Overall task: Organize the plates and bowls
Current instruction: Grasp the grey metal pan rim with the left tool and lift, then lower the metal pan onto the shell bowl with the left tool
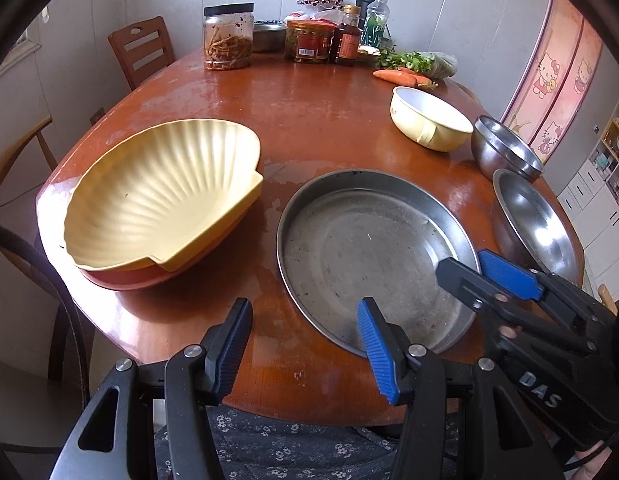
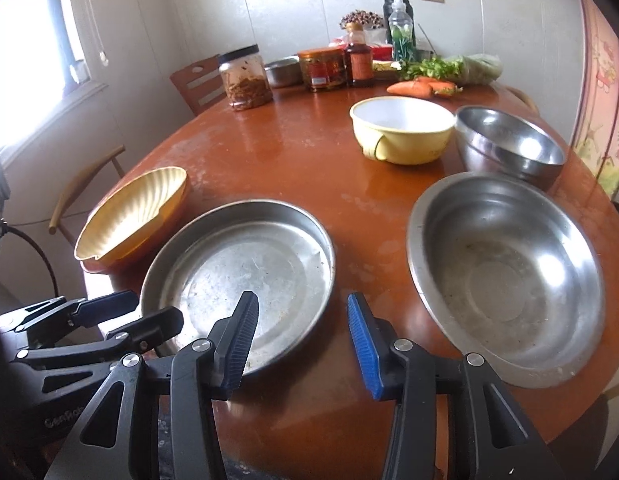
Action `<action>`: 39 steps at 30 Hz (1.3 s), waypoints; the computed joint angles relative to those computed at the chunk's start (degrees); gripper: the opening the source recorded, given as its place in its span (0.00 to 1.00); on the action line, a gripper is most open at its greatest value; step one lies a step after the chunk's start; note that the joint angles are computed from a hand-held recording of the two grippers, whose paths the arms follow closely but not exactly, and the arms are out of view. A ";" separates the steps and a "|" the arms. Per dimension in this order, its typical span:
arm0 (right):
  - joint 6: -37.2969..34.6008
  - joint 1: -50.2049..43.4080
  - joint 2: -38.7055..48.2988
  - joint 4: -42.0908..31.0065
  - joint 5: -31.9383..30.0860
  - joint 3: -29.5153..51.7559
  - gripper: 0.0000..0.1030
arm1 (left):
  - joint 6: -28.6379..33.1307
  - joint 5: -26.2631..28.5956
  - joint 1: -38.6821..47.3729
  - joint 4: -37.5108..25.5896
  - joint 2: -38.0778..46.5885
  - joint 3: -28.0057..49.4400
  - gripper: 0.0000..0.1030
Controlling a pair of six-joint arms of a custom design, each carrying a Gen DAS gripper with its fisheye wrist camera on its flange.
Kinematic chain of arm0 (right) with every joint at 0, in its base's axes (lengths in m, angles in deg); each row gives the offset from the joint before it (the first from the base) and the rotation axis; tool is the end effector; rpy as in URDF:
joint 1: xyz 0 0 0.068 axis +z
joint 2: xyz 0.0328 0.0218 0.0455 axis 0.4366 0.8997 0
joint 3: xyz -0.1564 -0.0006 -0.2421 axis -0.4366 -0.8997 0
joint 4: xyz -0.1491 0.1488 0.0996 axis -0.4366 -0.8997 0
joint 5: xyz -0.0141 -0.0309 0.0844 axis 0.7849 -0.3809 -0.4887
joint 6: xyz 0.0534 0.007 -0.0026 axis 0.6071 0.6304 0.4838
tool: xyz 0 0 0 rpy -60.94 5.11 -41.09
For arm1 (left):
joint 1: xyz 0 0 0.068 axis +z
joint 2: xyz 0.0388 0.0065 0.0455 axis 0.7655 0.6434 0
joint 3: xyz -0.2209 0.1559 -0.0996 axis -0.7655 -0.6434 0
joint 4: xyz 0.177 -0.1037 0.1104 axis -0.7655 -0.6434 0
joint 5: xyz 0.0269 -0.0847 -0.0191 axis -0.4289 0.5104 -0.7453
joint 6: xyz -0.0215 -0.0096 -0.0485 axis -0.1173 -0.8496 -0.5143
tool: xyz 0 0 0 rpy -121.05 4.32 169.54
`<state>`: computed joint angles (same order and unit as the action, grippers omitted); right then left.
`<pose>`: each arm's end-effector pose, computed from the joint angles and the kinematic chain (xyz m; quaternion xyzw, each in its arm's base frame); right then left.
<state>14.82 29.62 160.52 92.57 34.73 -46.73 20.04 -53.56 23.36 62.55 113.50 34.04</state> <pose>0.2647 0.0303 0.1223 -0.1956 0.9152 0.1522 0.3178 0.2124 -0.0967 0.1305 -0.1051 0.9505 -0.0366 0.2900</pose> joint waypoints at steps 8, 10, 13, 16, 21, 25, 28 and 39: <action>1.28 2.96 3.22 3.70 1.80 0.63 0.25 | 0.93 2.76 2.06 5.95 0.96 -1.77 0.53; 0.65 3.43 3.17 4.77 2.31 -0.03 0.23 | 1.04 1.15 1.00 5.59 1.56 -1.18 0.52; 0.37 3.87 2.46 6.12 3.71 -1.05 0.23 | 1.23 1.60 0.67 5.85 0.91 -1.49 0.52; 0.46 3.02 1.67 4.70 2.85 -0.77 0.23 | 1.18 0.63 -0.34 4.56 -1.03 -1.39 0.52; 0.14 1.82 -1.72 3.43 1.53 -1.72 0.23 | 0.69 -2.31 -2.82 0.92 -4.18 -0.47 0.52; -0.03 1.21 -4.92 2.31 0.55 -2.51 0.23 | 0.54 -3.66 -3.70 -1.76 -7.02 0.01 0.52; -0.03 1.60 -7.09 1.15 0.30 -2.40 0.23 | 0.80 -4.65 -3.57 -4.33 -9.28 0.67 0.52; 3.12 9.63 -11.01 -1.49 1.64 3.02 0.24 | 4.08 -5.67 3.22 -11.13 -19.66 1.00 0.52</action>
